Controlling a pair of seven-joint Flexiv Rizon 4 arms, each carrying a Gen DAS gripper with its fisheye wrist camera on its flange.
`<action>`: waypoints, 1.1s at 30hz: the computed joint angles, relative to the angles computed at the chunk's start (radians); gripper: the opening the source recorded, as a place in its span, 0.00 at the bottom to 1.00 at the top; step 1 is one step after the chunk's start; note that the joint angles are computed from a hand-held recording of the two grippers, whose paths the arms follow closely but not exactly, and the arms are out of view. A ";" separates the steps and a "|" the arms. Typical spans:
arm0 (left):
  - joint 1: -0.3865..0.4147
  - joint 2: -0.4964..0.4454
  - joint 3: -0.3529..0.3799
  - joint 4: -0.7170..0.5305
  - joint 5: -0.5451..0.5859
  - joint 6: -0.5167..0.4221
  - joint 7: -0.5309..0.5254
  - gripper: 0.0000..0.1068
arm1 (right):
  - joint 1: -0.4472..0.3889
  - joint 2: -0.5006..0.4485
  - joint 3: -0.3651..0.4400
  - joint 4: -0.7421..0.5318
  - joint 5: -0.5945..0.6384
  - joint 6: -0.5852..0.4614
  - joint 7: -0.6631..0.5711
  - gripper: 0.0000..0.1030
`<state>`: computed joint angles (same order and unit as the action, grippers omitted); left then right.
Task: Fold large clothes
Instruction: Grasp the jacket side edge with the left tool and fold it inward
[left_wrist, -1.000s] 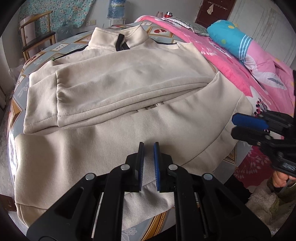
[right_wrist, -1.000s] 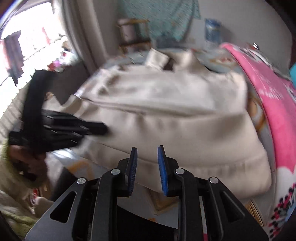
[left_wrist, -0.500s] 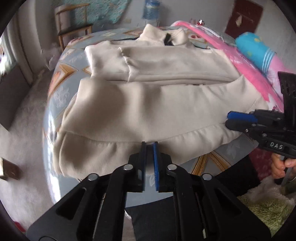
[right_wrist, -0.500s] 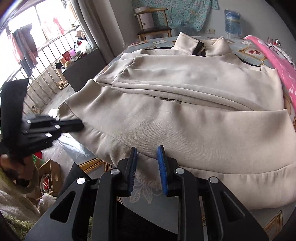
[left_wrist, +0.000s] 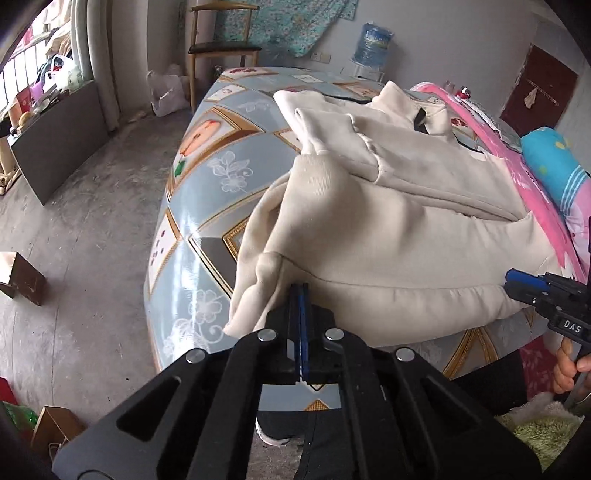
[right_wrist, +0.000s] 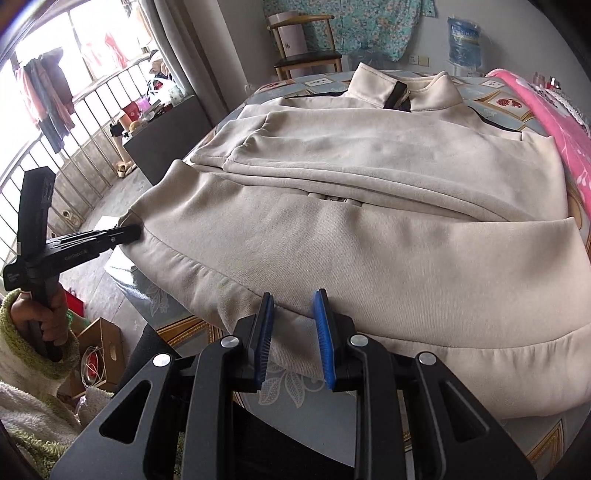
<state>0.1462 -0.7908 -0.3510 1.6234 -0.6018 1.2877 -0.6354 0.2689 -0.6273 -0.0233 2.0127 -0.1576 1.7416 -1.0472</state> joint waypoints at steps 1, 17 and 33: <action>0.023 0.003 -0.039 0.014 -0.014 0.023 0.034 0.05 | -0.004 0.000 0.005 -0.001 -0.001 0.000 -0.001 0.22; -0.078 -0.107 0.096 -0.211 0.079 0.017 -0.061 0.03 | -0.126 -0.018 0.128 -0.019 -0.020 0.013 -0.020 0.22; -0.025 -0.136 0.010 -0.252 0.051 0.036 -0.149 0.05 | -0.130 -0.021 0.135 -0.015 -0.015 0.031 -0.013 0.22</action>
